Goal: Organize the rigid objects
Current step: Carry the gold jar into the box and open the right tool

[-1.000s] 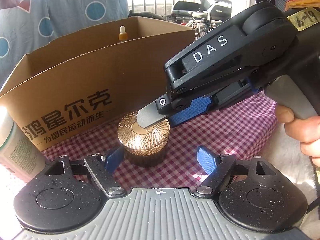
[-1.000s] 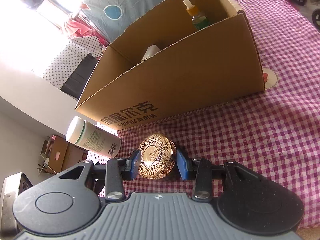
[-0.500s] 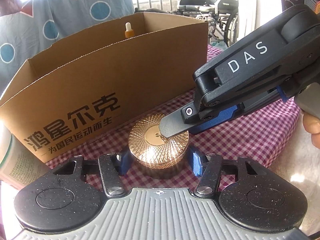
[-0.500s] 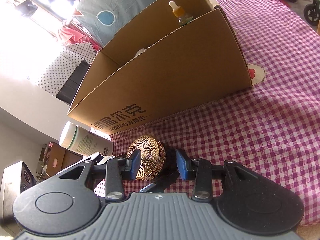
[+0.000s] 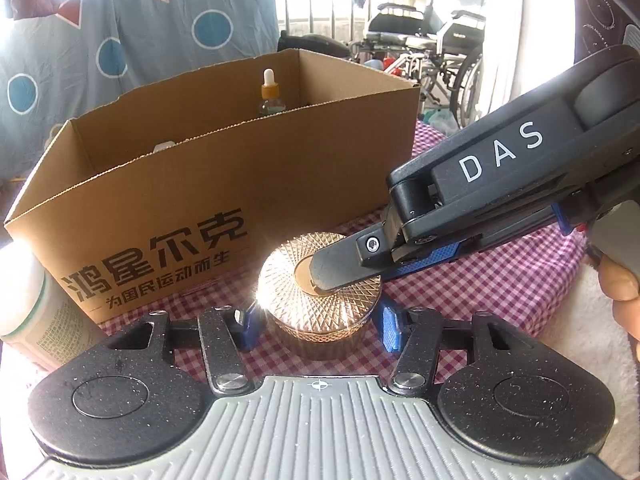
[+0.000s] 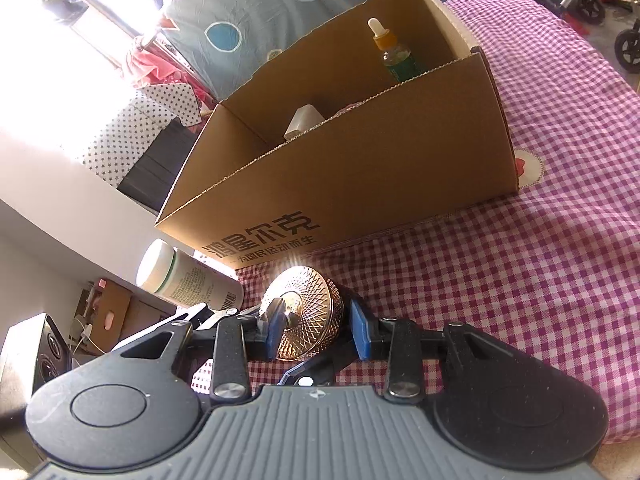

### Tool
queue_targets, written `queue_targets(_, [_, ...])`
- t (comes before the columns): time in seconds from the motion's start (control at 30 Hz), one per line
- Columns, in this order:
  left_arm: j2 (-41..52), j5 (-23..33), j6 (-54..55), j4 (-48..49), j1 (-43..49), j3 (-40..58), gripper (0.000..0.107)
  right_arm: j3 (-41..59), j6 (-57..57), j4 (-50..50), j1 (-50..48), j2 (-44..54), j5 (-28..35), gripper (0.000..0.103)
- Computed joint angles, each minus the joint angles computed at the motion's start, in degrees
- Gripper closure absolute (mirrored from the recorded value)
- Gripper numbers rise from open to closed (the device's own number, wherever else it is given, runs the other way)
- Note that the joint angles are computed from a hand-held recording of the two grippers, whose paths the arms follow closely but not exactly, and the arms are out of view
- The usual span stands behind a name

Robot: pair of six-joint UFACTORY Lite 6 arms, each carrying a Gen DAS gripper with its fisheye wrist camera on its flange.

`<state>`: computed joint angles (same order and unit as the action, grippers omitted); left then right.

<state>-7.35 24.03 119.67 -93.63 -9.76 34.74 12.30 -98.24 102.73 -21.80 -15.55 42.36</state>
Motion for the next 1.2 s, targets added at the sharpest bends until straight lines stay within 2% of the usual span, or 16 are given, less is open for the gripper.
queue_targets(0.17, [-7.43, 2.04, -10.08, 7.68, 1.63, 1.86, 0.052, -0.29, 15.08, -12.09, -0.83, -16.93, -0.29, 0.065])
queue_targets(0.27, [-8.17, 0.95, -13.77, 9.15, 0.67, 6.10, 0.052, 2.97, 20.24, -16.05, -0.51, -21.51, -0.21, 0.065])
queue_targets(0.33, [-7.04, -0.58, -16.82, 10.38, -0.97, 9.65, 0.052, 6.86, 22.00, -17.68, 0.00, -21.23, -0.76, 0.065])
queue_targets(0.47, [-0.64, -4.59, -24.87, 15.64, -5.21, 19.35, 0.052, 17.68, 22.83, -20.93, -0.76, -13.80, -0.59, 0.065])
queue_targets(0.53, [3.87, -4.72, -32.32, 21.01, -6.35, 24.69, 0.052, 23.23, 22.86, -22.33, -1.29, -8.07, -0.51, 0.064])
queue_targets(0.7, [18.09, -1.14, -54.97, 38.72, -7.99, 39.45, 0.052, 38.70, 27.99, -30.08, -0.17, 8.90, -2.99, 0.064])
queue_targets(0.87, [33.73, 8.06, -73.65, 51.55, -7.33, 56.69, 0.051, 53.04, 35.63, -39.59, 1.47, 25.02, -4.95, 0.064])
queue_targets(1.07, [43.68, 14.21, -83.64, 57.63, -7.59, 68.54, 0.051, 61.06, 39.86, -47.35, 4.19, 33.58, -7.83, 0.064])
queue_targets(1.2, [46.34, 16.75, -86.18, 58.02, -7.53, 71.76, 0.051, 63.66, 41.24, -50.82, 5.97, 36.40, -10.74, 0.064])
